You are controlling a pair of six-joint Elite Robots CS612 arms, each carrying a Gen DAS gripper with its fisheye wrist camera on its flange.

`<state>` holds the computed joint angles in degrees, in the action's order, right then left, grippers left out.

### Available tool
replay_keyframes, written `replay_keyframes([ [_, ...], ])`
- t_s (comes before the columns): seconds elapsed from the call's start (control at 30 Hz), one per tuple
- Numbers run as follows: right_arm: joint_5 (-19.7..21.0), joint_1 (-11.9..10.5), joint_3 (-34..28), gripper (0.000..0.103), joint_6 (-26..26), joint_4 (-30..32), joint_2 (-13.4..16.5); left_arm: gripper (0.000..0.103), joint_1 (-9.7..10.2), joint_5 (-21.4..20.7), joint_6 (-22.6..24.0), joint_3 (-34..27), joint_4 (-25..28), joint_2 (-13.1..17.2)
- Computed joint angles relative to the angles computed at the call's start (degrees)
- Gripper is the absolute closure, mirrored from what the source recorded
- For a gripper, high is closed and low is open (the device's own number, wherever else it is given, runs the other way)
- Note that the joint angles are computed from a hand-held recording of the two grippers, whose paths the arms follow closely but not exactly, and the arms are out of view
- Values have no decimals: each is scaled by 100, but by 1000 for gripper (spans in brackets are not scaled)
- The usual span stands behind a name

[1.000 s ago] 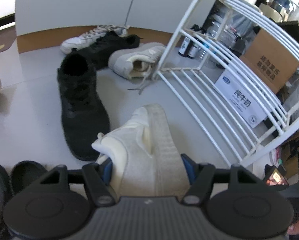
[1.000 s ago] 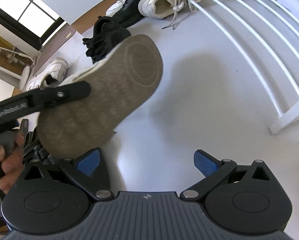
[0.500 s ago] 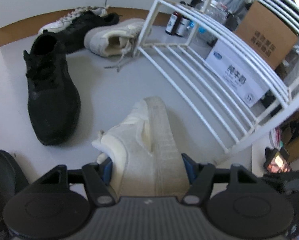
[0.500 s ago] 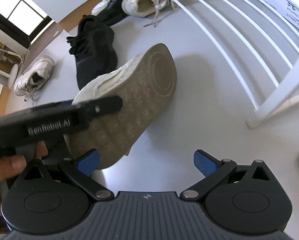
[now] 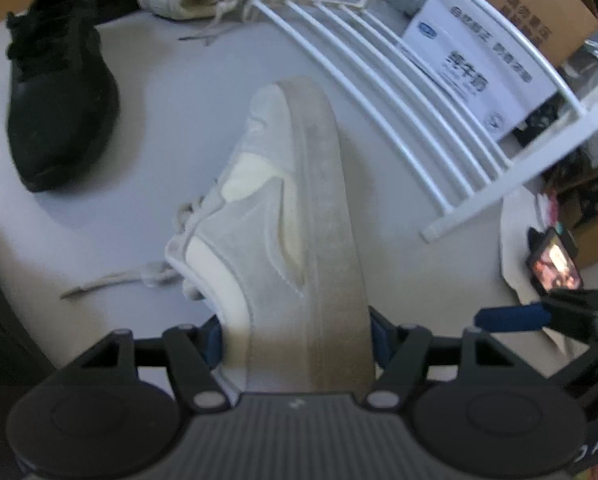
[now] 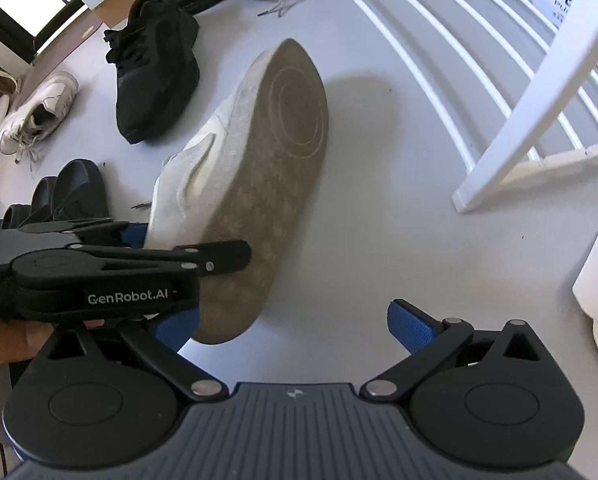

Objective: Organize scattered shoes
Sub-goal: 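Lift and carry the white sneaker with the left gripper toward the wire rack, then lower the white sneaker onto the floor and open the left gripper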

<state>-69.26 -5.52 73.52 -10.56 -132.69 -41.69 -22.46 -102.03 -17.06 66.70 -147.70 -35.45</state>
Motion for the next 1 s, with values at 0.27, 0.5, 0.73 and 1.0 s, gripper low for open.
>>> replay_keyframes([
  [0.27,141,36,-8,0,-296,-94,-82,25,86,-42,161,305,-300,-339],
  [0.5,172,121,-153,0,-704,-116,-45,24,261,-118,15,641,-455,-610],
  [0.73,-129,255,-360,0,-1429,-239,2,24,442,-7,-117,1126,-644,-988],
  [1.0,-636,467,-725,0,-2830,180,131,24,558,202,54,1505,-411,-1315],
])
